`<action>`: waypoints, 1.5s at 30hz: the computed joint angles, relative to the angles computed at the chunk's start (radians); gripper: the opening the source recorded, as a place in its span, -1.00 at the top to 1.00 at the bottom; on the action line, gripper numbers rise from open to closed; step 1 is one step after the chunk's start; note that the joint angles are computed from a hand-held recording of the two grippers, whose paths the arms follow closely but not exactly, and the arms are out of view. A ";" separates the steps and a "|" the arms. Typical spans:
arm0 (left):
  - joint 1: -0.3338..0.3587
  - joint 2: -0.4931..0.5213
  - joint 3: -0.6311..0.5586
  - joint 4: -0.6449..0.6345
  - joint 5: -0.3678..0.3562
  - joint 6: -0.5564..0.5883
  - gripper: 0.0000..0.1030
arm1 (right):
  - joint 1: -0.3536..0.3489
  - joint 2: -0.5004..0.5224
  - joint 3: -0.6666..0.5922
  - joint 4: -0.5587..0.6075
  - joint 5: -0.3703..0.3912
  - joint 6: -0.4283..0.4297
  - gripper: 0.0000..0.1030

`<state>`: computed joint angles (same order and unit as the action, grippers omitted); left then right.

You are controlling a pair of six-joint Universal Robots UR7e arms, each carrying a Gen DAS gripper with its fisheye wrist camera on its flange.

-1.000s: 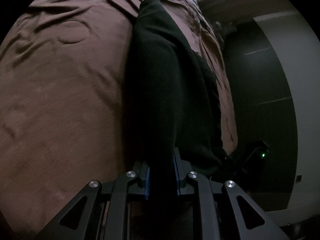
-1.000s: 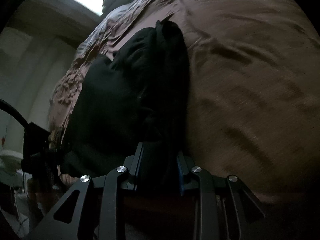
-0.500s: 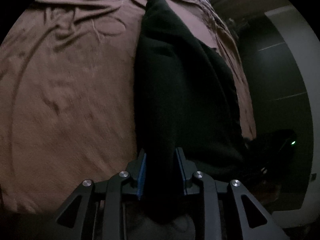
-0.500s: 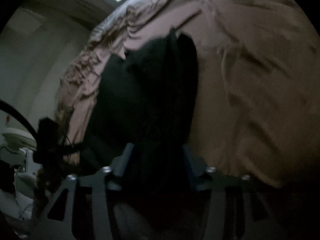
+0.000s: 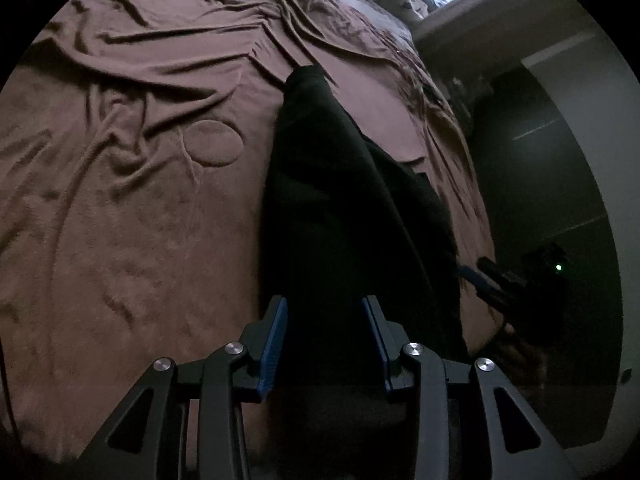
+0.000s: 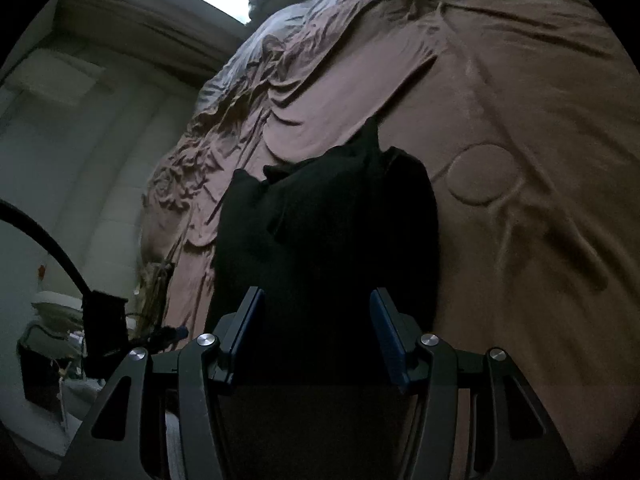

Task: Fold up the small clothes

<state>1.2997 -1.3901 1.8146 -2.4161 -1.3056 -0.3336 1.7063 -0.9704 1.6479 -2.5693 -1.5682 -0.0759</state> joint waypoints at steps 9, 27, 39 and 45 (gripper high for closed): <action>0.036 0.004 -0.004 -0.012 -0.049 -0.016 0.22 | 0.004 0.124 -0.146 0.067 0.004 0.037 -0.02; 0.058 -0.005 0.012 -0.049 -0.055 -0.025 0.22 | 0.104 0.113 -0.110 -0.019 0.019 -0.087 0.91; 0.054 -0.042 0.034 -0.066 -0.049 -0.027 0.22 | 0.207 0.184 -0.159 0.193 -0.031 -0.180 0.82; 0.062 -0.043 0.037 -0.064 -0.050 -0.031 0.22 | 0.193 0.170 -0.187 0.187 0.008 -0.182 -0.33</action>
